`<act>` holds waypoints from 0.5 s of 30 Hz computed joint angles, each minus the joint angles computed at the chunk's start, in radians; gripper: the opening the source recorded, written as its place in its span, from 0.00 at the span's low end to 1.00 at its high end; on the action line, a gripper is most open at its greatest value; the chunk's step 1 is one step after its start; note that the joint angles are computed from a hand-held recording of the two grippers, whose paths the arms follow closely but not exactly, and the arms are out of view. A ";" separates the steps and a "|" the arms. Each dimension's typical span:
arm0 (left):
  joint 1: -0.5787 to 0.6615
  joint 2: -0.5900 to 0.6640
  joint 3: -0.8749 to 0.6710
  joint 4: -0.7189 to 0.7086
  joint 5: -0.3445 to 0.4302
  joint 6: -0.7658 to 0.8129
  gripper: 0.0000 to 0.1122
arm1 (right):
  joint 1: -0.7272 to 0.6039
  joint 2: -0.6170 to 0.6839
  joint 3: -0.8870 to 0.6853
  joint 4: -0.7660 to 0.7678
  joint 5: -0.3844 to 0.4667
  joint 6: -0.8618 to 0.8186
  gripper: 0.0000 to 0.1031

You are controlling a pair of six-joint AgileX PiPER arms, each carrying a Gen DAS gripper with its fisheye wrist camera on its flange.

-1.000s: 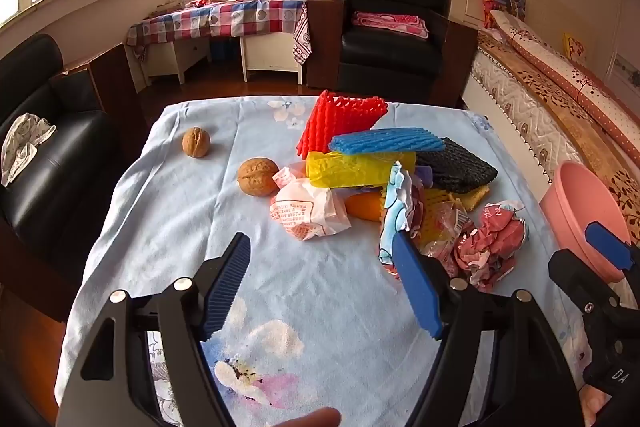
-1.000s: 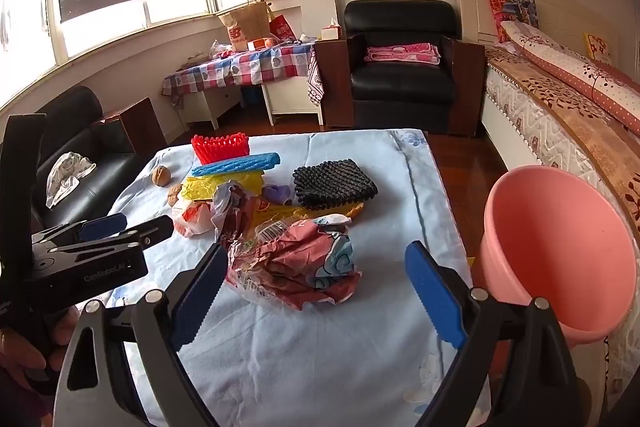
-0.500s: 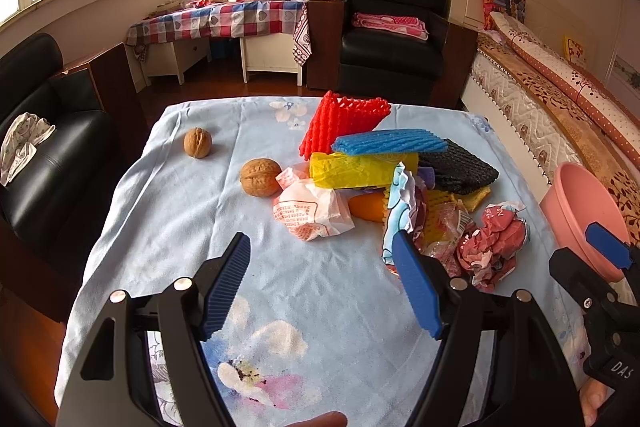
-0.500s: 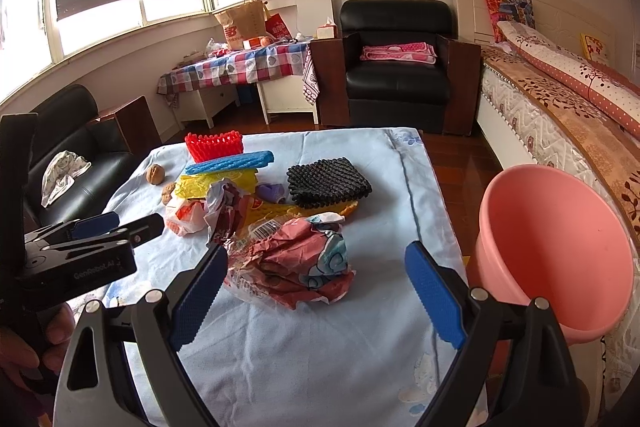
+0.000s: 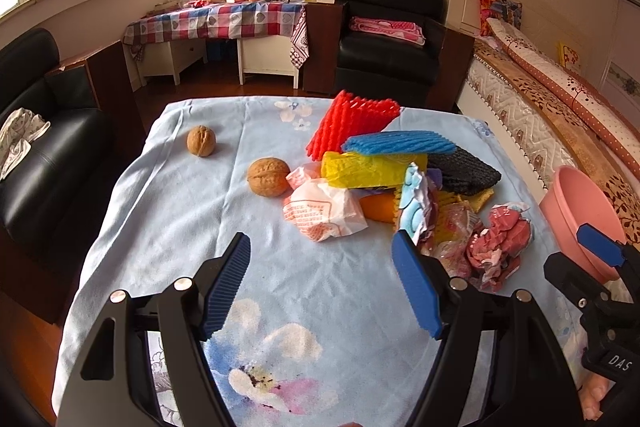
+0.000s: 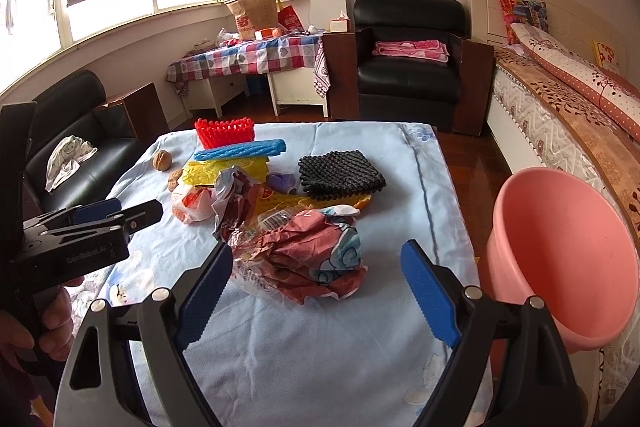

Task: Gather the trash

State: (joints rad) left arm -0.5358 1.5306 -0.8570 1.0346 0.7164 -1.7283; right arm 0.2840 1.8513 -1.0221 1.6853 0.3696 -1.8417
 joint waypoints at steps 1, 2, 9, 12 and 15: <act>0.008 0.001 0.002 -0.006 -0.009 0.004 0.65 | 0.002 0.002 -0.002 0.000 -0.001 -0.002 0.81; 0.014 0.003 0.003 -0.010 -0.017 0.006 0.65 | 0.005 0.005 -0.005 -0.003 -0.004 0.000 0.81; 0.035 0.019 -0.005 -0.017 -0.045 0.011 0.61 | -0.002 0.034 -0.039 -0.084 0.005 0.088 0.79; 0.045 0.028 -0.011 -0.021 -0.048 0.013 0.60 | -0.006 0.044 -0.047 -0.088 0.011 0.095 0.79; 0.051 0.032 -0.012 -0.020 -0.050 0.015 0.60 | -0.009 0.050 -0.057 -0.105 0.014 0.115 0.79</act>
State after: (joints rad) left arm -0.4851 1.5626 -0.8693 1.0147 0.6668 -1.7134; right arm 0.2753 1.9012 -1.0790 1.5806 0.3840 -1.7268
